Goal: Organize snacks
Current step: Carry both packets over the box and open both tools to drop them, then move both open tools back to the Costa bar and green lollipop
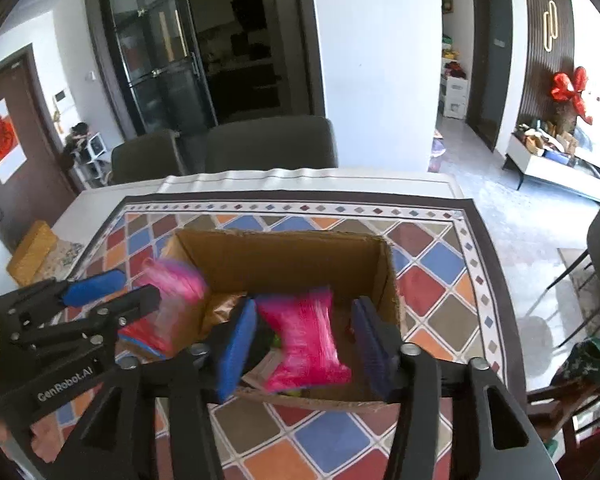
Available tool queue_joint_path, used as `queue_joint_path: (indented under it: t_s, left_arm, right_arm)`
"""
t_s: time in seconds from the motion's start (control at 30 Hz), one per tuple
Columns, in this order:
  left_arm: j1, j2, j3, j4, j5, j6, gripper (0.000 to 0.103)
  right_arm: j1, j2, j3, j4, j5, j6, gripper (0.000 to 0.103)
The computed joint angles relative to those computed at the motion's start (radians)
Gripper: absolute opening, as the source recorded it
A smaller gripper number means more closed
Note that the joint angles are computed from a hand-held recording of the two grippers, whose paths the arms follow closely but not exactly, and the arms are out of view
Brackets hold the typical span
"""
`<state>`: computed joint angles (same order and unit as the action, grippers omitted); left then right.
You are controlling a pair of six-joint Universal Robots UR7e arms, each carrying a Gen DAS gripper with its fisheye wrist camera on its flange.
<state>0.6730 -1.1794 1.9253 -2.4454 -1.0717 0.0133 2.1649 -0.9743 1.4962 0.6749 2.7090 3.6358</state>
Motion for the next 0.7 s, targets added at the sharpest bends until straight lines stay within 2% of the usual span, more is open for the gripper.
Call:
queue_joint_path:
  t_s: [0.23,0.4,0.7]
  left_arm:
    - [-0.046,-0.072,0.065,-0.006,0.045,0.0,0.054]
    - [-0.077,-0.127,0.11,0.007,0.045,-0.007,0.055]
    - [-0.105,-0.214,0.196,0.06,0.006,-0.058,0.056]
  right_arm:
    - [0.043,-0.006,0.028,0.01,0.014,0.039,0.053]
    - [0.075,-0.015,0.051,0.018,0.009,0.081,0.053]
    - [0.132,-0.007,0.112,0.092,-0.018,0.246,0.053]
